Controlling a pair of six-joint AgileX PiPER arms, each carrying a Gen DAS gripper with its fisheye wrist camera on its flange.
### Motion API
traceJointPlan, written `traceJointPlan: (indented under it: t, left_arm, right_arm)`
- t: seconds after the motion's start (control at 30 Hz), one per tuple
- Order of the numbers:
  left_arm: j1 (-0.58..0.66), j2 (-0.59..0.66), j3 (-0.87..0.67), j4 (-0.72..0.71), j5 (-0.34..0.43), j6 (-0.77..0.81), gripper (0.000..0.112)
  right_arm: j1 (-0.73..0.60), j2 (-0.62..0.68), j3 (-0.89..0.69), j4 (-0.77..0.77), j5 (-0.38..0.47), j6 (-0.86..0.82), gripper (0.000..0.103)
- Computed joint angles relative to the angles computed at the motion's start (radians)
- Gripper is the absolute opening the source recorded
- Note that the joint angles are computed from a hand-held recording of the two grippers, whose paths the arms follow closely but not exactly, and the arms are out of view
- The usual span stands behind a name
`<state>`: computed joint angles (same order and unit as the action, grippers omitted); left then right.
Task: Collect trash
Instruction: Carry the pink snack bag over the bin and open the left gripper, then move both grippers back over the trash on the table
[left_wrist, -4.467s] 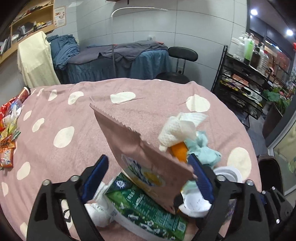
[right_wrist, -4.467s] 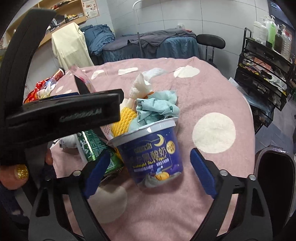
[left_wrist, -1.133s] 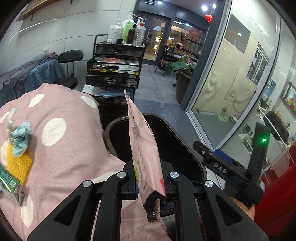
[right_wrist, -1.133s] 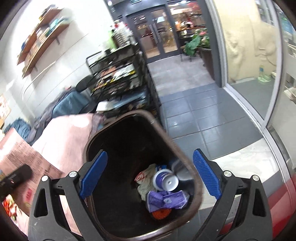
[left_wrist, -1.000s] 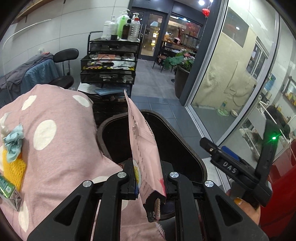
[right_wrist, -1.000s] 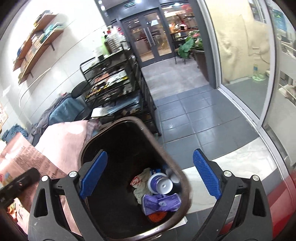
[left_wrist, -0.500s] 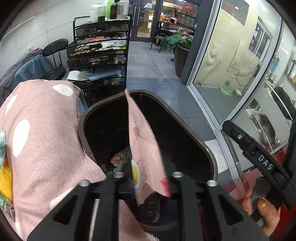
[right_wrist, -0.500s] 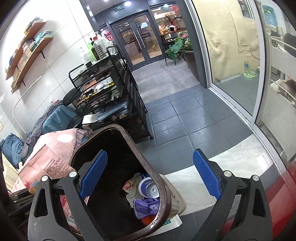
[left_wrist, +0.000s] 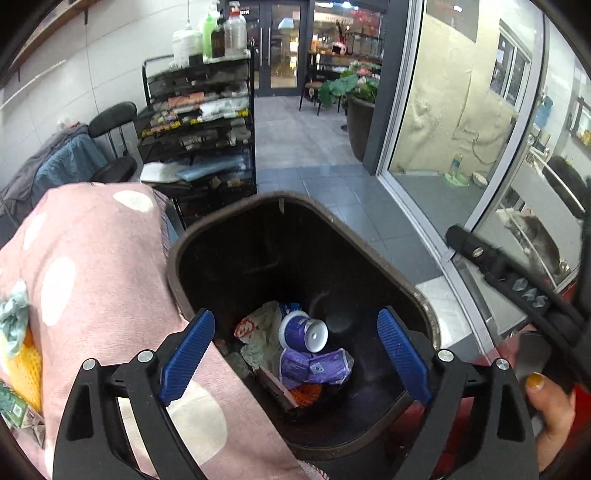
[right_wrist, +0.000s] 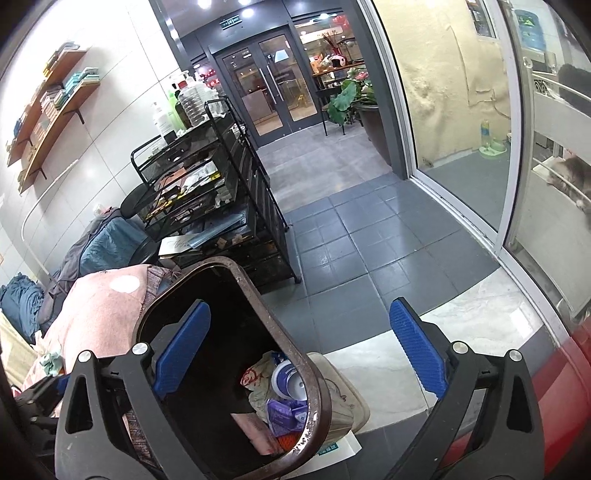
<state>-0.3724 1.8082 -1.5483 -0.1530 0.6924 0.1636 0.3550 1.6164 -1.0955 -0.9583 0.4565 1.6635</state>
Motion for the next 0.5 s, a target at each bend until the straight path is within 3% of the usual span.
traceJointPlan:
  t: [0.27, 0.5]
  left_arm:
    - [0.003, -0.157, 0.153, 0.019, -0.108, 0.008, 0.097]
    - [0.058, -0.268, 0.266, -0.051, -0.151, 0.061, 0.098]
  right_arm:
    - [0.033, 0.011, -0.013, -0.006, -0.020, -0.040, 0.096]
    - [0.087, 0.017, -0.033, -0.022, -0.057, -0.063, 0.097]
